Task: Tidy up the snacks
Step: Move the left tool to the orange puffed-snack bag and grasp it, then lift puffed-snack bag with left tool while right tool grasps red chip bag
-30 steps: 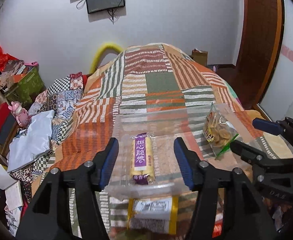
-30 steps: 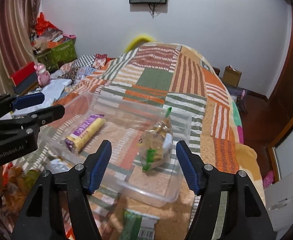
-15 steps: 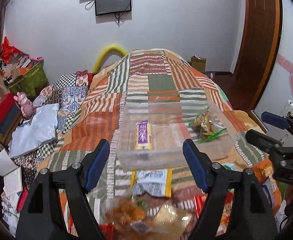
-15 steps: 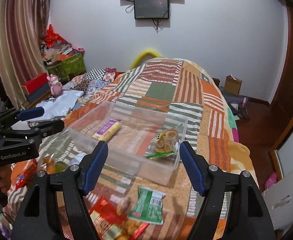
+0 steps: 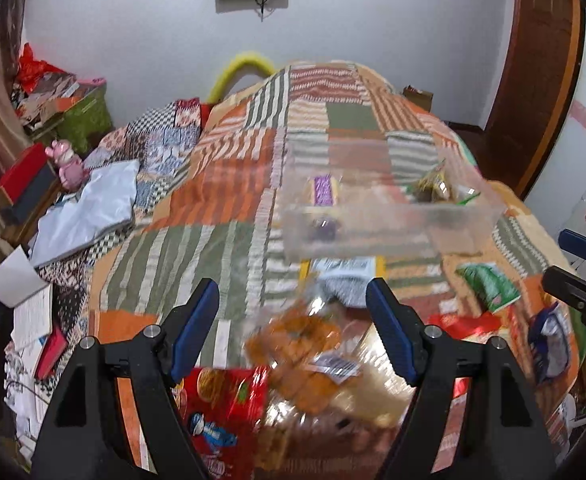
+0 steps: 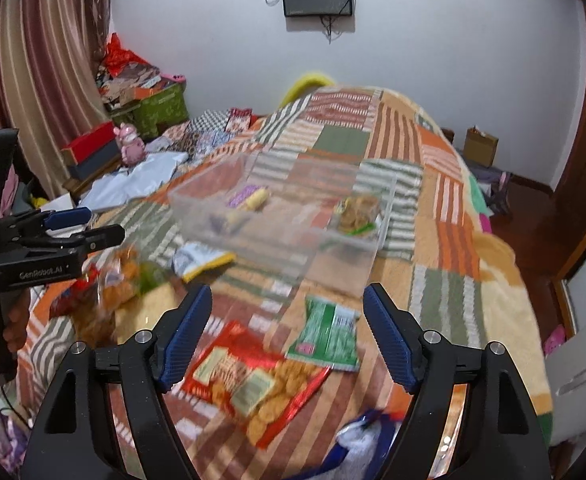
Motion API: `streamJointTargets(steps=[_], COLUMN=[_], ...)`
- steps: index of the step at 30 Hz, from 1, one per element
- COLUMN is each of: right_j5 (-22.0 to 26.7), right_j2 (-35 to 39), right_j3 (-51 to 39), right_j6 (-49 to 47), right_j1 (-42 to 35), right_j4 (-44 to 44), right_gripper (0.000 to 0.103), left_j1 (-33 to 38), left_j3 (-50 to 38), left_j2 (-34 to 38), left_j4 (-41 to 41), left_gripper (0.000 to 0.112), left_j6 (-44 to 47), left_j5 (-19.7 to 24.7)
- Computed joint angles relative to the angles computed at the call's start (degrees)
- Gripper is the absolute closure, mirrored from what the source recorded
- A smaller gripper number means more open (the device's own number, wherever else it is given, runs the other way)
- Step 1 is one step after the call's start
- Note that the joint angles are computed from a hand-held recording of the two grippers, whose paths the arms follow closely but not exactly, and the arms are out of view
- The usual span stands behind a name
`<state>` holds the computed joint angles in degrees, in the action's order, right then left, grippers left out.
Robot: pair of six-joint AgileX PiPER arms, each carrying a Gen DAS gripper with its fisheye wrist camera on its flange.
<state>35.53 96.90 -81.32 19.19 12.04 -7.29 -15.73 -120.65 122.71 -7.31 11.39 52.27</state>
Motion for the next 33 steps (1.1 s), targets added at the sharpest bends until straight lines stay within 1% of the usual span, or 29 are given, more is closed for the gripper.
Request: streamJointTargets(steps=[3, 9, 14, 16, 17, 20, 23, 25, 26, 29, 32, 33], right_j5=[-0.4, -0.3, 1.0, 0.8, 1.1, 1.2, 1.9, 1.7, 1.7, 1.8, 1.0, 0.5], right_j2=[-0.5, 0.6, 2.9, 3.4, 3.6, 4.5, 5.7, 6.2, 6.2, 6.0, 5.0, 4.6], right_j3=[2.1, 4.6, 4.6, 4.7, 4.3, 3.5, 2.4, 2.3, 2.3, 2.6, 4.0, 4.6], right_j6=[-2.0, -4.6, -7.4, -5.3, -5.1, -5.9, -5.0, -5.1, -4.8, -4.0, -3.3, -3.2], right_j1=[0.2, 1.8, 2.3, 3.0, 3.2, 3.1, 3.8, 4.1, 4.4, 5.4, 5.4, 5.2], right_j4=[2.8, 6.1, 9.2, 6.6, 6.0, 6.5, 4.2, 3.9, 3.3, 0.7, -0.2, 0.0], right_gripper=[0.028, 0.028, 0.028, 0.027, 0.026, 0.021, 0.018, 0.011, 0.011, 0.011, 0.016, 0.019], left_j1=[0.9, 2.8, 2.3, 2.1, 1.8, 1.3, 1.2, 1.7, 1.8, 1.9, 2.2, 2.3], left_j3=[2.0, 5.0, 6.5, 5.8, 6.3, 6.8, 5.1, 5.2, 5.1, 6.0, 7.1, 7.7], left_j2=[0.3, 0.9, 0.6, 1.2, 1.1, 1.3, 2.9, 3.1, 3.2, 2.7, 2.0, 1.6], left_j4=[-0.7, -6.0, -7.6, -8.5, -8.1, -7.6, -8.0, -9.4, -9.6, -10.0, -10.9, -11.5], left_gripper=[0.037, 0.036, 0.037, 0.037, 0.037, 0.037, 0.039, 0.04, 0.041, 0.043, 0.044, 0.045], left_j6=[-0.3, 1.4, 3.1, 3.9, 3.9, 4.0, 3.5, 3.7, 3.7, 4.1, 5.0, 5.4], left_j5=[0.2, 1.5, 0.8, 1.5, 1.1, 0.4, 2.1, 1.9, 2.0, 1.5, 1.4, 1.2])
